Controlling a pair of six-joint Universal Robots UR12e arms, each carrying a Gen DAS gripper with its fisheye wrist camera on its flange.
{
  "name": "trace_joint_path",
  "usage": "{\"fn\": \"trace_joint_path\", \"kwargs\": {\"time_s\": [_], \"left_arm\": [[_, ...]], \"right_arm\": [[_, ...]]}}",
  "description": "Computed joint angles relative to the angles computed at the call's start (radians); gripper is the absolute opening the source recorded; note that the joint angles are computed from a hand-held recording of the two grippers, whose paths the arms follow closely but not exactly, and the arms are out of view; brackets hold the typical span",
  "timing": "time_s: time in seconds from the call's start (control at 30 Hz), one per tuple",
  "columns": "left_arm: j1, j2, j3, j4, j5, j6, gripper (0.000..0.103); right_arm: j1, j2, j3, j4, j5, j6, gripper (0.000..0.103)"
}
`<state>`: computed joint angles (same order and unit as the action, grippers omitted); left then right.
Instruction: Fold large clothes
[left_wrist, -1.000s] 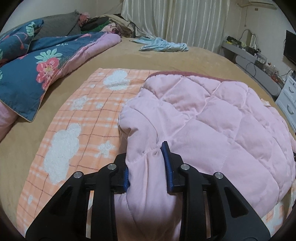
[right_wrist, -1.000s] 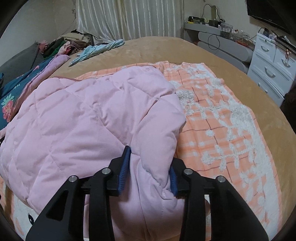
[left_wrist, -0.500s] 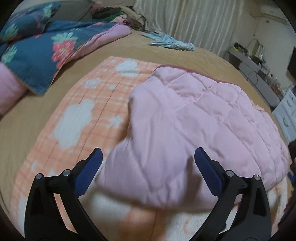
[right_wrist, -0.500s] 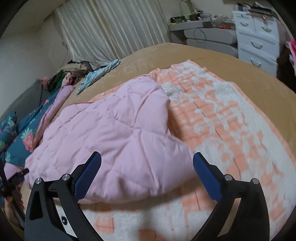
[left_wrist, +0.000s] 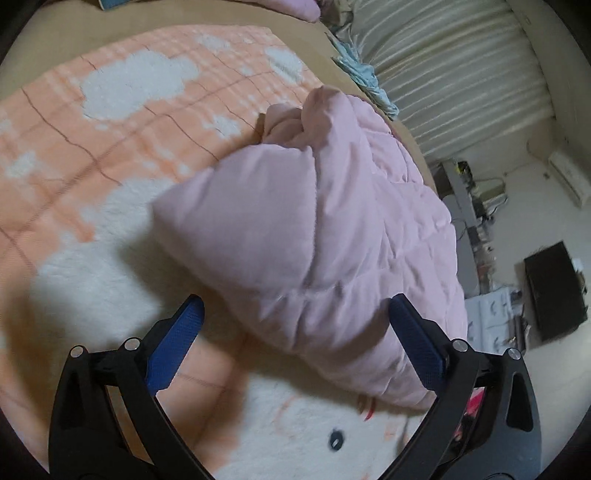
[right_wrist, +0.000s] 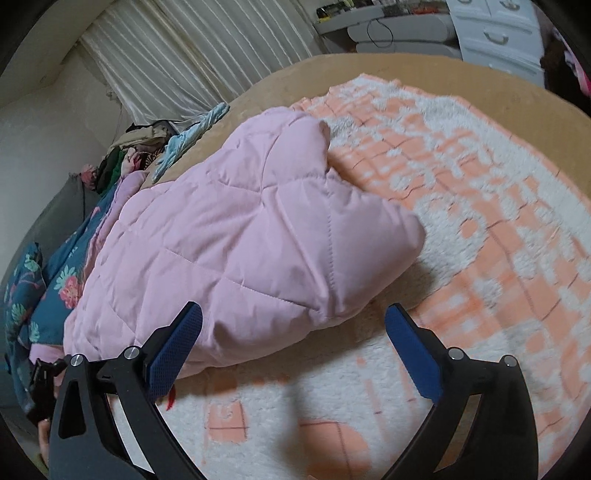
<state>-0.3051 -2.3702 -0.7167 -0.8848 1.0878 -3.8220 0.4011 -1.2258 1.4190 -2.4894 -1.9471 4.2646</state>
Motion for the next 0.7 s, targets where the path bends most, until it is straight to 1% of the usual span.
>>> {"fn": "trace_joint_path", "kwargs": {"time_s": [0.1, 0.2, 0.27, 0.33, 0.43, 0.5, 0.57, 0.7], "left_arm": [[-0.007, -0.031, 0.048, -0.001, 0.008, -0.033, 0.094], [-0.016, -0.076, 0.126, -0.052, 0.033, -0.035, 0.095], [-0.017, -0.088, 0.135, -0.045, 0.031, -0.044, 0.095], [-0.017, -0.100, 0.140, -0.026, 0.021, -0.052, 0.095], [-0.019, -0.107, 0.143, -0.004, 0.027, -0.049, 0.095], [-0.020, -0.112, 0.150, 0.003, 0.032, -0.044, 0.095], [-0.022, -0.117, 0.156, 0.008, 0.035, -0.038, 0.095], [-0.027, -0.123, 0.164, 0.021, 0.057, -0.031, 0.095]], "right_arm": [[-0.011, 0.006, 0.002, -0.016, 0.026, 0.034, 0.099], [-0.020, 0.016, -0.004, -0.024, 0.029, 0.052, 0.099], [-0.028, 0.022, -0.002, -0.044, 0.043, 0.068, 0.099], [-0.039, 0.030, 0.007, -0.086, 0.066, 0.091, 0.099], [-0.050, 0.040, 0.023, -0.153, 0.087, 0.110, 0.099], [-0.052, 0.050, 0.025, -0.189, 0.076, 0.094, 0.099], [-0.053, 0.057, 0.024, -0.204, 0.071, 0.081, 0.099], [-0.059, 0.062, 0.032, -0.248, 0.077, 0.057, 0.099]]}}
